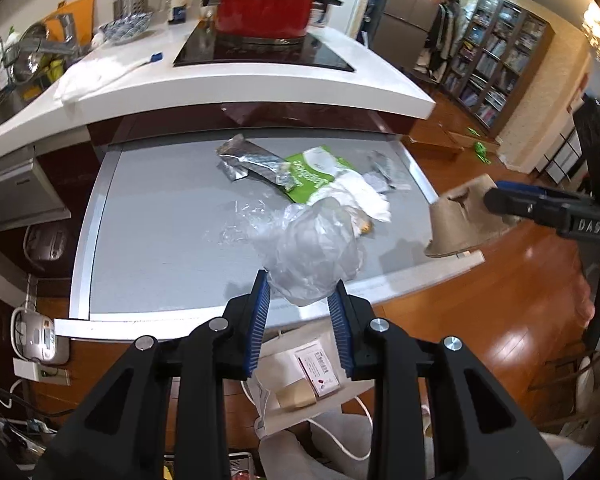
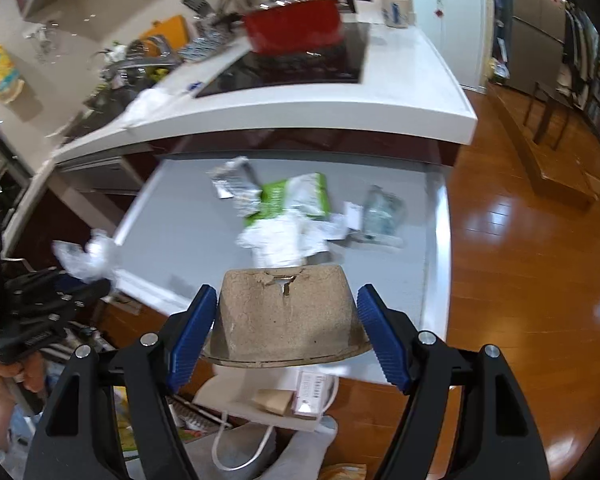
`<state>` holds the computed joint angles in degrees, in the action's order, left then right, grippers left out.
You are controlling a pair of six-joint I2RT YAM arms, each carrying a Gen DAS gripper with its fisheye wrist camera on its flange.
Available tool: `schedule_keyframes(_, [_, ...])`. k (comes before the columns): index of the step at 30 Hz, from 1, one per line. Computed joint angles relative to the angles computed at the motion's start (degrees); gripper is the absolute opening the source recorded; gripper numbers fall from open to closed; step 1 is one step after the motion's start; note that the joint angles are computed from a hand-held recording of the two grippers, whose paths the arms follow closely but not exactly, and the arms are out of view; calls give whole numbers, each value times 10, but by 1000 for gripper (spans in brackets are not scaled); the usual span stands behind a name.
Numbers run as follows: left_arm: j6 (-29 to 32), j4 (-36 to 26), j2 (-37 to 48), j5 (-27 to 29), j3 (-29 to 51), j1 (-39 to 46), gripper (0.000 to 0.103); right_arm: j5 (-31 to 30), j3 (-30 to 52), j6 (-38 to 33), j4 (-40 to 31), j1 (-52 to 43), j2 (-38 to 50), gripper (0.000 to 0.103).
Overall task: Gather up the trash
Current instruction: 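Carry both items over the paper bag and release them inside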
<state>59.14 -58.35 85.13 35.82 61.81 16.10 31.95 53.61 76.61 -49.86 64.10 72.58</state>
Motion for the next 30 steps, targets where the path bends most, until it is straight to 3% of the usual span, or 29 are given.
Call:
schedule_keyframes(7, [112,-46,-40,-24,-45,43,31,-17,36,34,1,66,47,72])
schedule_keyframes(12, [157,-44,-28,-69,-87,50,31,-69,5,57,70,81,84,72])
schedule_keyframes(18, [150,15,-11,-99,-131,29,31,-117,-28,65,145,73,136,72])
schedule_keyframes(30, [116,154,30,-158,-215,7,31,-145,-74,62,250,52,210,72])
